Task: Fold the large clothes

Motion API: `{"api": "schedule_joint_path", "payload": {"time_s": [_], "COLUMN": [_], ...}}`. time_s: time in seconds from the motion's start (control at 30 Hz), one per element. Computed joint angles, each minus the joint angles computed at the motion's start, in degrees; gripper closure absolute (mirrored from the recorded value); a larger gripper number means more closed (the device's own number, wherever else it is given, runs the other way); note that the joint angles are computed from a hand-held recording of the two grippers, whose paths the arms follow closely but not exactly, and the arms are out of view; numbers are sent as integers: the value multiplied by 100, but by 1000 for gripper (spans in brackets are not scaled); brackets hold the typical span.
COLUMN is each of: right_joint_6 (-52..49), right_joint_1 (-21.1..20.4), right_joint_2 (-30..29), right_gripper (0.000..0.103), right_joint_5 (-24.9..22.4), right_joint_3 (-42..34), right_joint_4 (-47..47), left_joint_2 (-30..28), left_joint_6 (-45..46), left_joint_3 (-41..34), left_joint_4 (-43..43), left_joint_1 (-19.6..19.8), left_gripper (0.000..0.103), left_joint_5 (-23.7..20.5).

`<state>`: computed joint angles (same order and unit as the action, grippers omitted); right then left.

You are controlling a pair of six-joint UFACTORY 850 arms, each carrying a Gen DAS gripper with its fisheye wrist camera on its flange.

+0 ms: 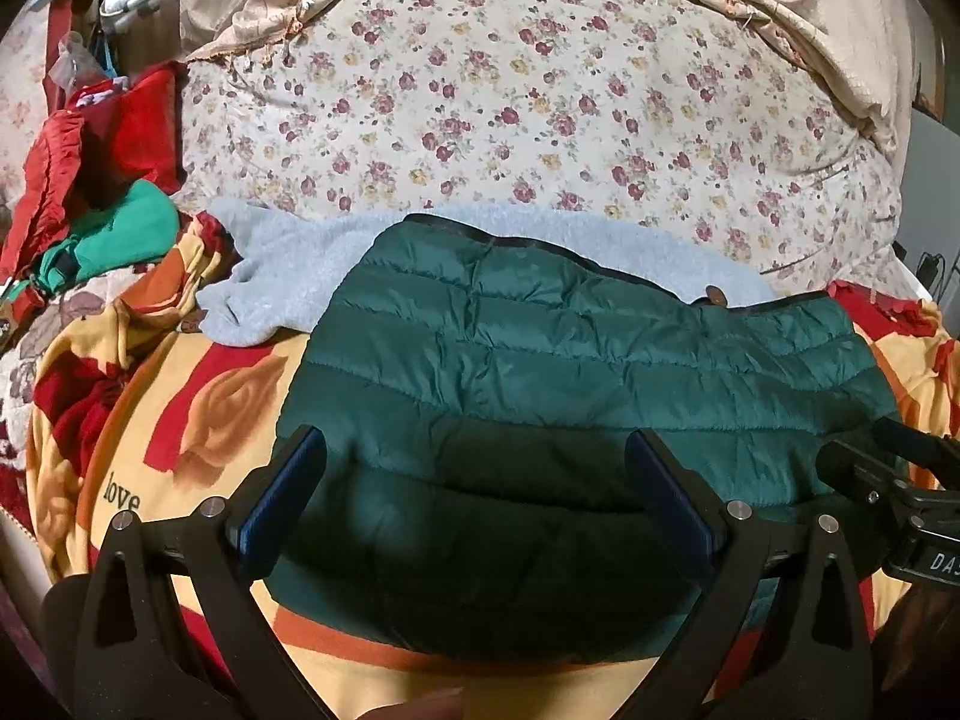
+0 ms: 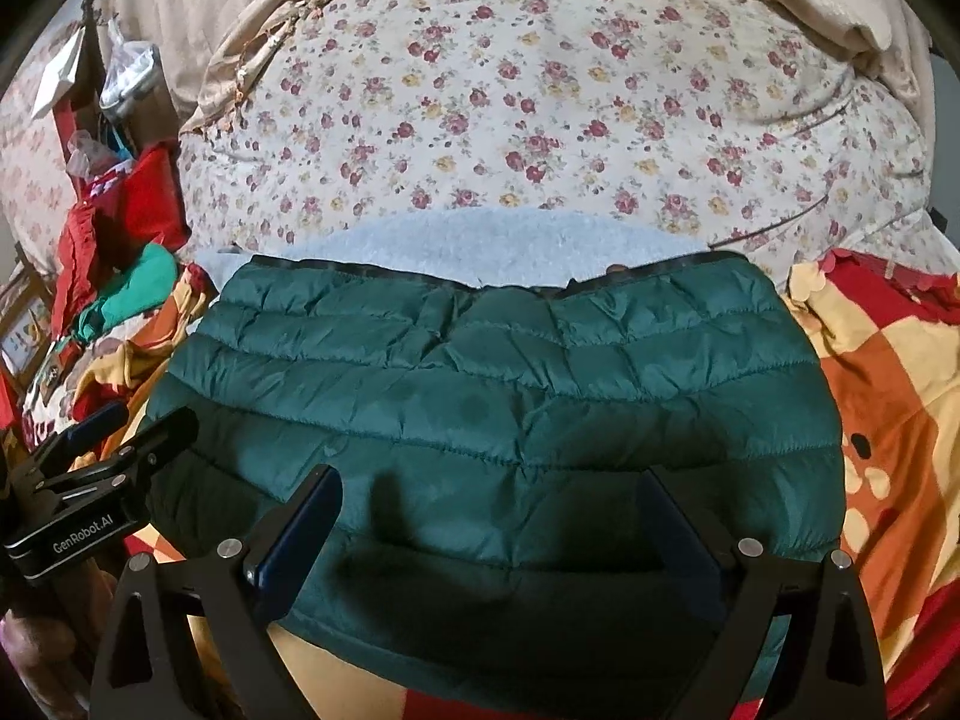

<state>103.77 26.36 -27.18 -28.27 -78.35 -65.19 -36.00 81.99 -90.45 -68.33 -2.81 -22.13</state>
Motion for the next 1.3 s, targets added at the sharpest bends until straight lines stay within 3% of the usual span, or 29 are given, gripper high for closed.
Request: {"api": "schedule_joint_path", "payload": {"time_s": [1.3], "right_joint_6": [-195], "right_joint_1": [-11], "right_joint_2": [-94], "right_gripper": [6], "right_joint_5": [41], "right_joint_3": [-69], "right_joint_4": [197], "left_joint_2": [-74], "left_joint_6": [-229], "left_joint_3": [-65], "left_joint_4": [202], "left_joint_1": [-27], "left_gripper": [3], "left_joint_5": [-35]}}
